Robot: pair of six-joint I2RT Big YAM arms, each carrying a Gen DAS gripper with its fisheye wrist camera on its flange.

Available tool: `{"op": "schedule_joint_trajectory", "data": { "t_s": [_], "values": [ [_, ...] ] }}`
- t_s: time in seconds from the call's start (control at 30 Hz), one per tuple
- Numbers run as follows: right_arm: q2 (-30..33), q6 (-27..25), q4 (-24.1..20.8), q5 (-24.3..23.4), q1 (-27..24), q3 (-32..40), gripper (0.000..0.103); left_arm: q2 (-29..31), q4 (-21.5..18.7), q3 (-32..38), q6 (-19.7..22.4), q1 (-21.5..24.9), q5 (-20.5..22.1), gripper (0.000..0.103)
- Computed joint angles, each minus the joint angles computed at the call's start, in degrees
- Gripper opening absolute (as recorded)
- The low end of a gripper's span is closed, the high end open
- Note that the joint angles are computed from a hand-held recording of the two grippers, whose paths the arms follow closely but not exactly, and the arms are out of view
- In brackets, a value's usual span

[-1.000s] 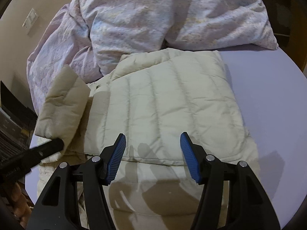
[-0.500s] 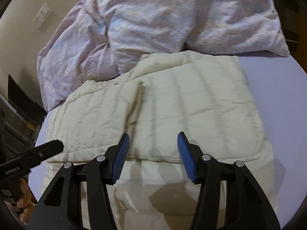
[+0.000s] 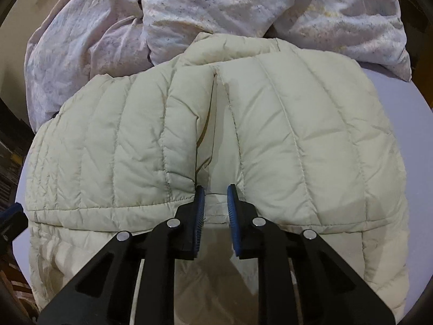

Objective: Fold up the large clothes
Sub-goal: 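Move both grippers to the jacket hem and grasp it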

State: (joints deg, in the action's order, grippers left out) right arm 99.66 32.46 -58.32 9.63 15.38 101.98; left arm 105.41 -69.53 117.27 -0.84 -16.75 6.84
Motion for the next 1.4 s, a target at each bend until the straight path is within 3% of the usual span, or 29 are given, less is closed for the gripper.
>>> {"op": "schedule_joint_trajectory", "data": {
  "t_s": [0.07,0.13,0.2,0.33,0.67,0.9,1.2,1.4],
  "values": [
    [-1.32,-0.16,0.43,-1.75,-0.57,-1.06,0.028,-1.43,0.53,-2.38,1.13,1.19,-0.19,0.071],
    [-3.28,-0.21,1.11,-3.32,-0.79,-2.70,0.058,-3.17,1.11,-5.24,2.21,2.64,-0.57,0.072],
    [-6.38,-0.53,1.88,-3.90,-0.91,-5.16,0.068,-4.87,0.86,-7.93,3.58,4.58,-0.15,0.073],
    [-11.85,-2.92,0.86,-6.33,-1.35,-9.13,0.076,-8.74,1.27,-13.45,6.26,8.12,0.30,0.074],
    [-29.89,-2.16,-2.86,-13.06,-7.30,-26.98,0.076,-17.44,-0.38,-26.39,10.75,15.91,7.29,0.074],
    [-41.54,0.90,-2.71,-17.28,-11.26,-38.99,0.072,-21.19,-1.28,-32.92,11.54,18.13,14.24,0.062],
    [-47.10,3.48,-0.55,-27.21,-13.98,-46.57,0.051,-24.51,-0.58,-37.38,11.90,17.71,16.21,0.053],
    [-50.03,4.47,2.64,-32.61,-13.51,-49.96,0.049,-27.09,-0.18,-40.20,13.19,17.95,17.21,0.053]
  ]
}}
